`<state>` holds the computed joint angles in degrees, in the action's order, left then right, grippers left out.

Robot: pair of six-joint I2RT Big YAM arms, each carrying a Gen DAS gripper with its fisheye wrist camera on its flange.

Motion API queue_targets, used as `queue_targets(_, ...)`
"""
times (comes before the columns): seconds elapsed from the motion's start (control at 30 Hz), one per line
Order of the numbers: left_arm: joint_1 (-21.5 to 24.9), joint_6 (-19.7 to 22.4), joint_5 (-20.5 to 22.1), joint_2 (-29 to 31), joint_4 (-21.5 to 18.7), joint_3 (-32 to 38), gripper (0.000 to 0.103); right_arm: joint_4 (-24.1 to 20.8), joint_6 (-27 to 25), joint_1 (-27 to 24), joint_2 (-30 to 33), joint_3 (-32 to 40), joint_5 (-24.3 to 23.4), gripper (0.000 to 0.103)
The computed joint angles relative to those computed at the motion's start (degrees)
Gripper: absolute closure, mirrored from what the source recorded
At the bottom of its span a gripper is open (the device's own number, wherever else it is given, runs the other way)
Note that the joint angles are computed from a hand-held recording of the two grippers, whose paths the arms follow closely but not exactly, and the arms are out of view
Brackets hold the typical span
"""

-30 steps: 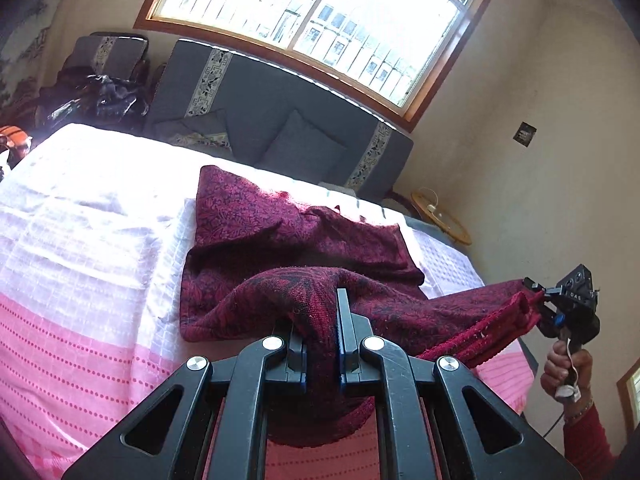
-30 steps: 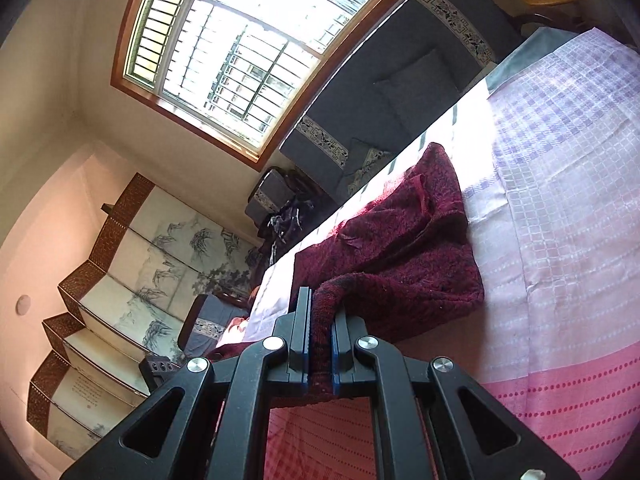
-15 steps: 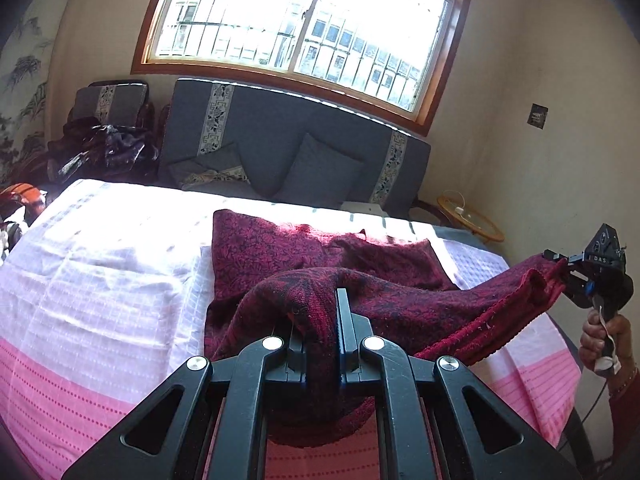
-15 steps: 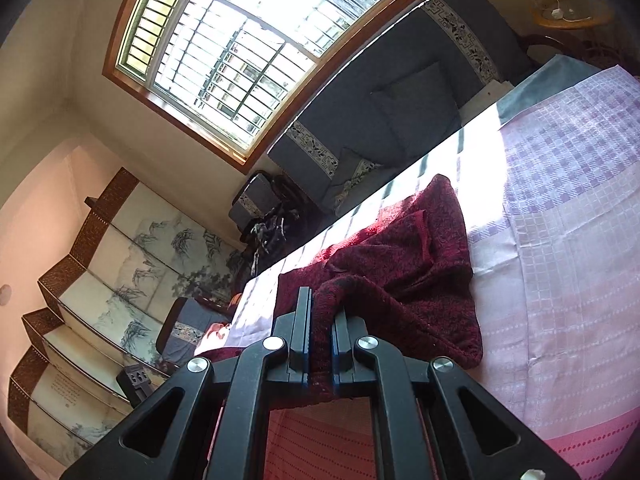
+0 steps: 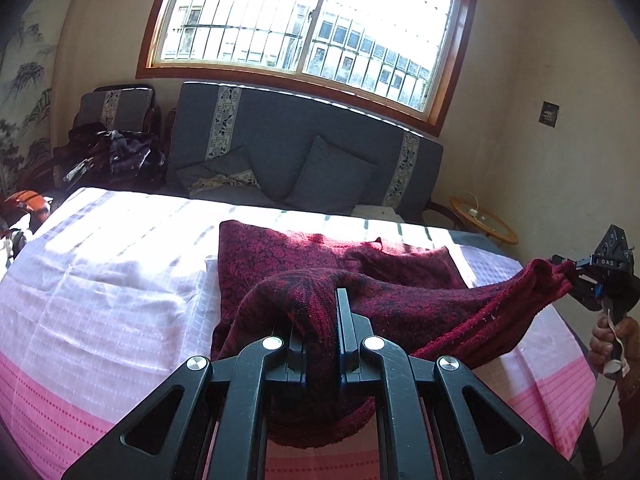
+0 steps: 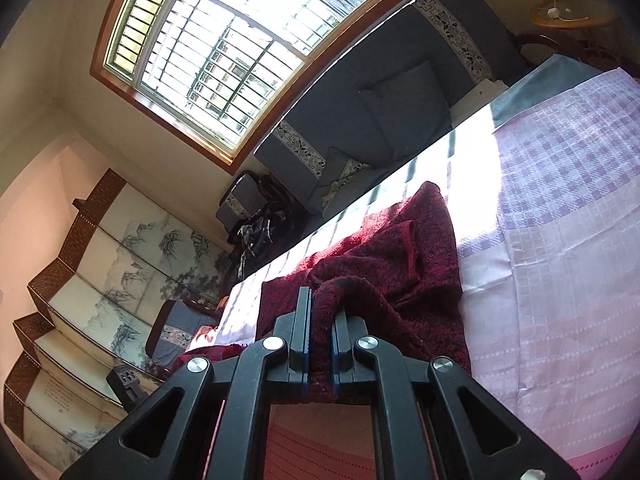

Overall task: Fold small clothes
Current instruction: 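Lift the hem with both tools and fold it toward the collar, then lay the folded hem onto the sweater with both tools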

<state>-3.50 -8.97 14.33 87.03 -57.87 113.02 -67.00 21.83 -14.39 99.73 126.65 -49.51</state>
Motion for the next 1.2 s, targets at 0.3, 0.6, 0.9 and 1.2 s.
queue_targets(0.3,0.0,-0.3,-1.1,2.8,-0.2,2.1,0.093,-1.8,-0.8,0.5,3.2,3.9,1.5,0.096)
queue_targets(0.6,-0.1,-0.7,-2.3,5.9,-0.6,5.0,0.093,-3.0,-0.8,1.2,6.2,7.6,2.6,0.096)
queue_targets(0.9,-0.2,-1.3,-3.1,8.7,-1.7,7.9,0.093,-4.7,-0.8,1.7,9.2,11.7,3.3,0.096)
queue_targets(1.2,-0.4,-1.1,-3.7,9.5,-2.2,8.9,0.092,-5.3,-0.5,1.7,10.7,13.1,3.5,0.096)
